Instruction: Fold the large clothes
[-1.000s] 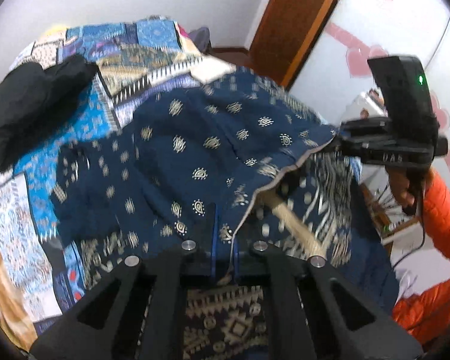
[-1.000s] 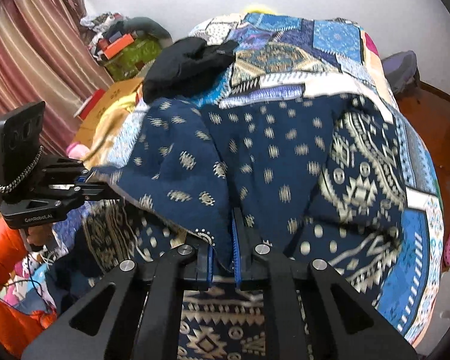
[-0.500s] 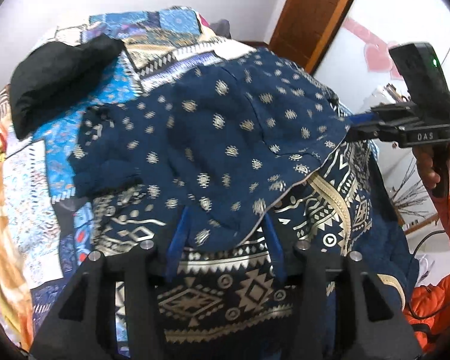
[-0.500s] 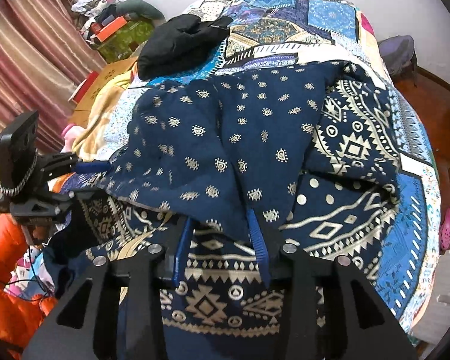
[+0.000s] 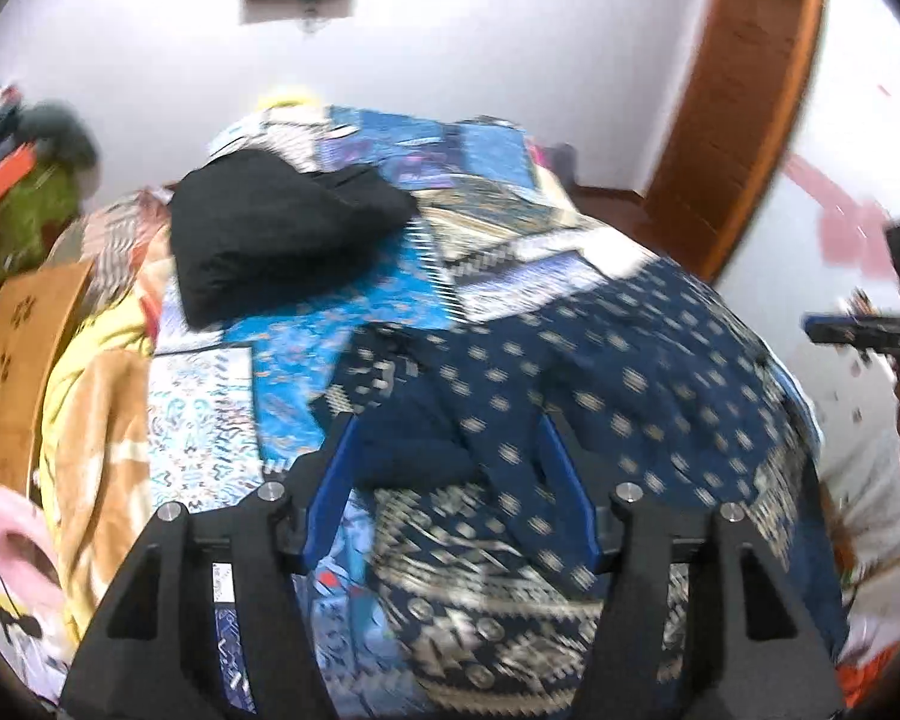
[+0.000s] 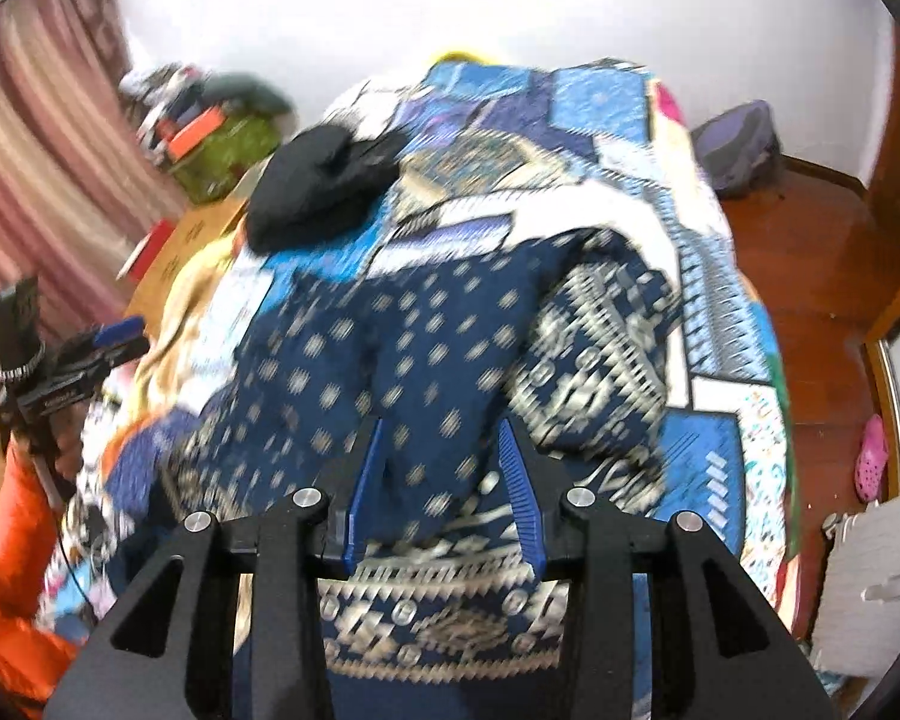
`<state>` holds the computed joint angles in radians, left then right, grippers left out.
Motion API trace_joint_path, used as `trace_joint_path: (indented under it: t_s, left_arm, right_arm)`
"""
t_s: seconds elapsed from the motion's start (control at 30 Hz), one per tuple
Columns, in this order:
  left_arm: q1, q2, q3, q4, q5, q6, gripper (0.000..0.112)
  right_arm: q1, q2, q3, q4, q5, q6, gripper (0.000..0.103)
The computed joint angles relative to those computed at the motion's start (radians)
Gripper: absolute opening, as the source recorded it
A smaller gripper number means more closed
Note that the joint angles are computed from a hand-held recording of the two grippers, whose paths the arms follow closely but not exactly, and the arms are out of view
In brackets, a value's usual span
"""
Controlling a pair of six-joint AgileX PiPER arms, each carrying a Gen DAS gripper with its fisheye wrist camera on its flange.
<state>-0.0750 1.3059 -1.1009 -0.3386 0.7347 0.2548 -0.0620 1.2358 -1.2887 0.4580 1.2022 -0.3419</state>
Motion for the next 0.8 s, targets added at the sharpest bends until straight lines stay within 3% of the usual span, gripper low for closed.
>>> trace_joint_path:
  t_s: [0.2, 0.3, 0.5, 0.8]
  left_arm:
    - [0.182, 0.267, -0.085, -0.245, 0.068, 0.097, 0.06]
    - [0.235, 0.387, -0.095, -0.373, 0.102, 0.154, 0.06]
    - [0.257, 0.53, -0.09, -0.492, 0.09, 0.214, 0.06]
    - [0.298, 0.695, -0.119, -0.746, 0.168, 0.27, 0.06]
  right_arm:
    - [-0.034, 0.109, 0.023, -0.038, -0.121, 0.086, 0.037]
    - [-0.063, 0.182, 0.021, -0.039, -0.139, 0.112, 0.037]
    - [-0.174, 0.261, 0.013, 0.08, -0.131, 0.063, 0.037]
    - [-0.172, 0.341, -0.06, 0.039, -0.117, 0.078, 0.038]
